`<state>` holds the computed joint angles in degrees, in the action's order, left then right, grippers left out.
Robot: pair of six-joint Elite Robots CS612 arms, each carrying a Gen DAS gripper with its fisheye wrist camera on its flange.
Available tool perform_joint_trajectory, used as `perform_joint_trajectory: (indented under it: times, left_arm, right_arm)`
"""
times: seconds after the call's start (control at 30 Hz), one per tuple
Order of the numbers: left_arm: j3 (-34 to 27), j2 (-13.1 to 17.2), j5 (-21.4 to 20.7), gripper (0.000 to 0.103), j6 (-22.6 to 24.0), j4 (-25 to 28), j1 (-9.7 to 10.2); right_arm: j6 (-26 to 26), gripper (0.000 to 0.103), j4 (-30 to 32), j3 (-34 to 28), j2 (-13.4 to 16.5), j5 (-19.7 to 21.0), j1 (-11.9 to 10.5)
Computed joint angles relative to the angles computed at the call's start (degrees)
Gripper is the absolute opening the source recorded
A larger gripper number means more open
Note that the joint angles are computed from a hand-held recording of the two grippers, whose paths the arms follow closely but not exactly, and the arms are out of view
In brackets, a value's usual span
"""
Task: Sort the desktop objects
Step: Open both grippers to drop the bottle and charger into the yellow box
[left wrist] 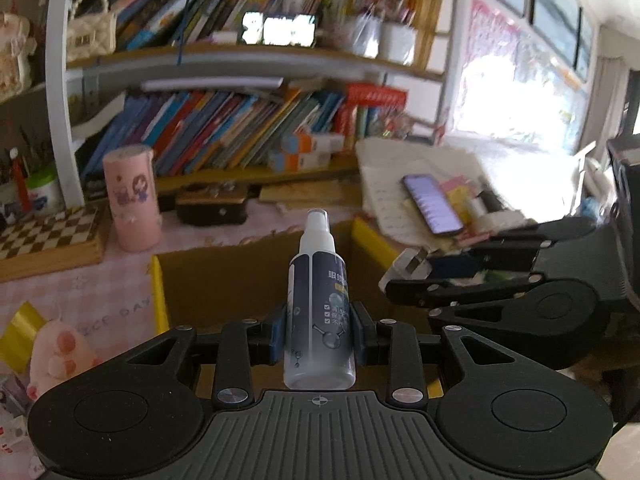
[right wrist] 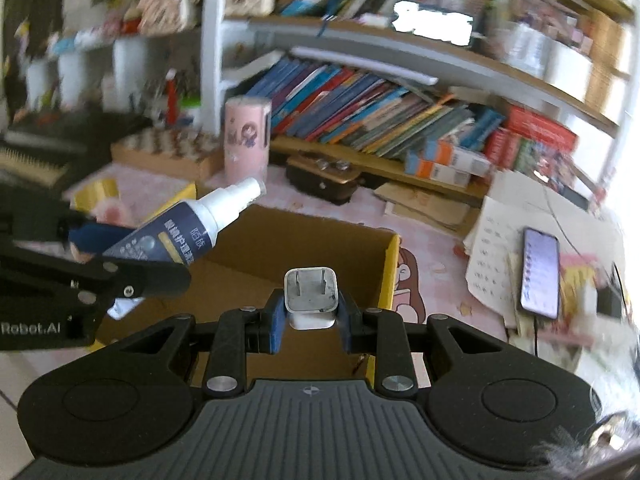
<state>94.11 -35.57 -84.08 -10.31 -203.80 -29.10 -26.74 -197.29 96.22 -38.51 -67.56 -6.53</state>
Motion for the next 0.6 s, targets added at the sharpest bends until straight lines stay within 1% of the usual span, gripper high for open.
perform_joint_trajectory:
  times: [0.17,0.4,0.5,0.6]
  left_arm:
    - [-3.63,1.49,0.97,0.031,0.57,7.27,0.44]
    - [-7.76,2.75,2.82,0.031,1.47,19.34,0.37]
    - [-8.65,3.05,3.01,0.031,1.32,23.02,0.35]
    - [-8.96,3.04,3.01,0.031,0.01,24.87,0.44]
  right_arm:
    - [-11.1,0.025,8.87,-5.04,1.98,-0.65,0.81]
    - [-26.16,0.025,20.48,-11.92,4.92,-4.6,2.57]
    - [-32.86,0.025,27.13,-14.74,5.82,-7.31,3.45]
    - [-36.73,0.025,32.13,-16.76,6.6,-9.67,4.04]
